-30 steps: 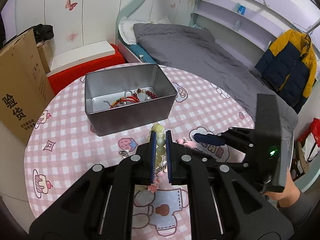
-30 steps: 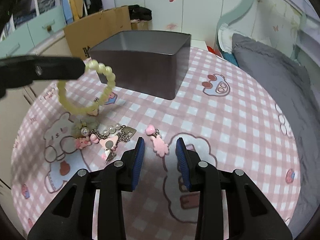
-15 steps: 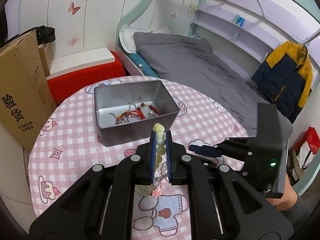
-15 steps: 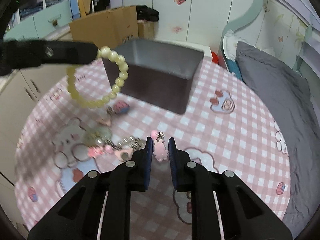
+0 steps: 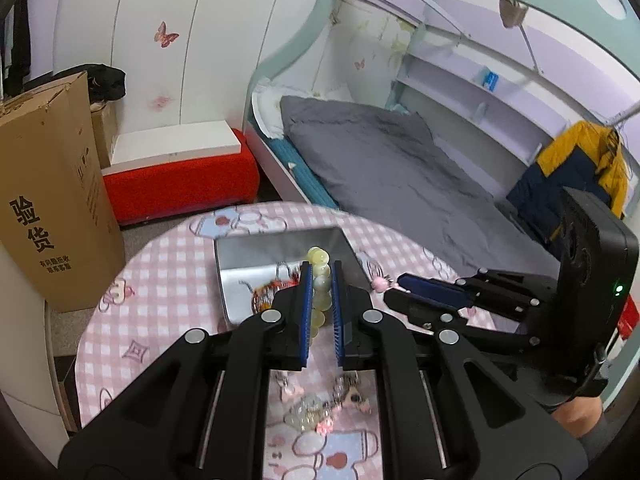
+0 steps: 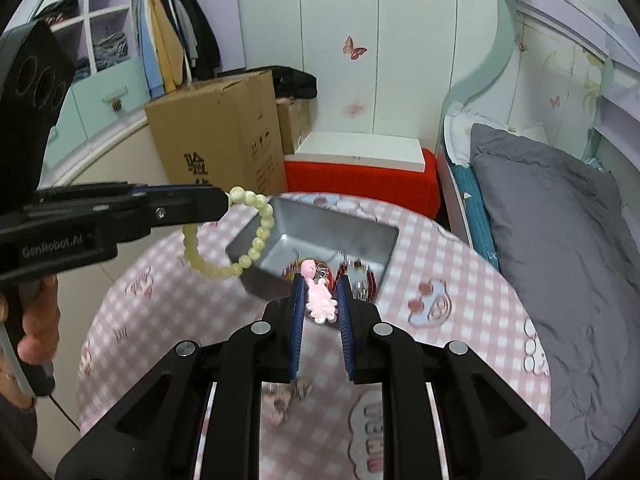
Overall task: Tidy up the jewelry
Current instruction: 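Carry the green bead bracelet with the left tool toward the grey box, then open the left tool to drop the green bracelet into the box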
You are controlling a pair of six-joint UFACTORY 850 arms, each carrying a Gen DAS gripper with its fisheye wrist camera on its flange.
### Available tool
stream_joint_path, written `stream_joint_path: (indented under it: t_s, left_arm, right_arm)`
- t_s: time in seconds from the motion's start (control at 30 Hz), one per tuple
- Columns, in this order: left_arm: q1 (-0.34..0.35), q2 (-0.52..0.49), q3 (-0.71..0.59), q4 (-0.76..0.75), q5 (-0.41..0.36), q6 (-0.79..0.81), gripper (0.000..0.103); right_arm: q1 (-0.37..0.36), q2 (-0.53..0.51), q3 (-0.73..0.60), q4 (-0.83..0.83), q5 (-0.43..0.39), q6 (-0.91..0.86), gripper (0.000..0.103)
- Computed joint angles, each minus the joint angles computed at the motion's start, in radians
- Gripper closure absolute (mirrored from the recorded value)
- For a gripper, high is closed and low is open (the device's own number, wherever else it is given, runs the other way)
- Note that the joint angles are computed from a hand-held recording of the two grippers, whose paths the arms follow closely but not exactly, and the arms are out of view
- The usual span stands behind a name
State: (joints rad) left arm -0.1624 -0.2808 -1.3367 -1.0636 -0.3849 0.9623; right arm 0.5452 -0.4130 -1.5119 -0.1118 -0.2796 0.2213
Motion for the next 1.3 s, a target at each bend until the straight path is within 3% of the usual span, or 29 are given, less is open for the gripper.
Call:
stream_joint_path:
  t_s: [0.13,0.43,1.0,1.07,1.1,1.17,1.2,1.3]
  left_arm:
    - [0.004,-0.031,-0.037,-0.06,0.02,0.044,0.094]
    - [-0.011,-0.164,-0.157,0.24,0.017,-0.247,0.094]
    - [-0.021,-0.217,-0.181,0.413,-0.009,-0.392,0.093]
    - [-0.022,-0.213,-0.177,0.423,-0.008,-0.398,0.09]
    - [-0.023,-0.208,-0.171,0.42,-0.005,-0.395,0.084]
    - [-0.023,-0.198,-0.162,0.417,0.004,-0.394,0.064]
    - [-0.023,-0.186,-0.146,0.408,0.024,-0.387,0.049]
    - [-0.02,-0.151,-0.11,0.365,0.044,-0.342,0.049]
  right_arm:
    - [-0.007,-0.056,-0.064,0.072,-0.02,-0.053,0.089]
    - [-0.02,-0.158,-0.162,0.147,-0.068,-0.107,0.089]
    - [-0.03,-0.204,-0.194,0.194,-0.093,-0.117,0.088]
    - [-0.033,-0.197,-0.186,0.214,-0.089,-0.131,0.088]
    - [-0.033,-0.193,-0.18,0.215,-0.086,-0.132,0.088]
    - [-0.036,-0.18,-0.166,0.226,-0.079,-0.142,0.088]
    - [-0.037,-0.169,-0.153,0.236,-0.071,-0.151,0.088]
    - [-0.037,-0.128,-0.107,0.258,-0.045,-0.174,0.087]
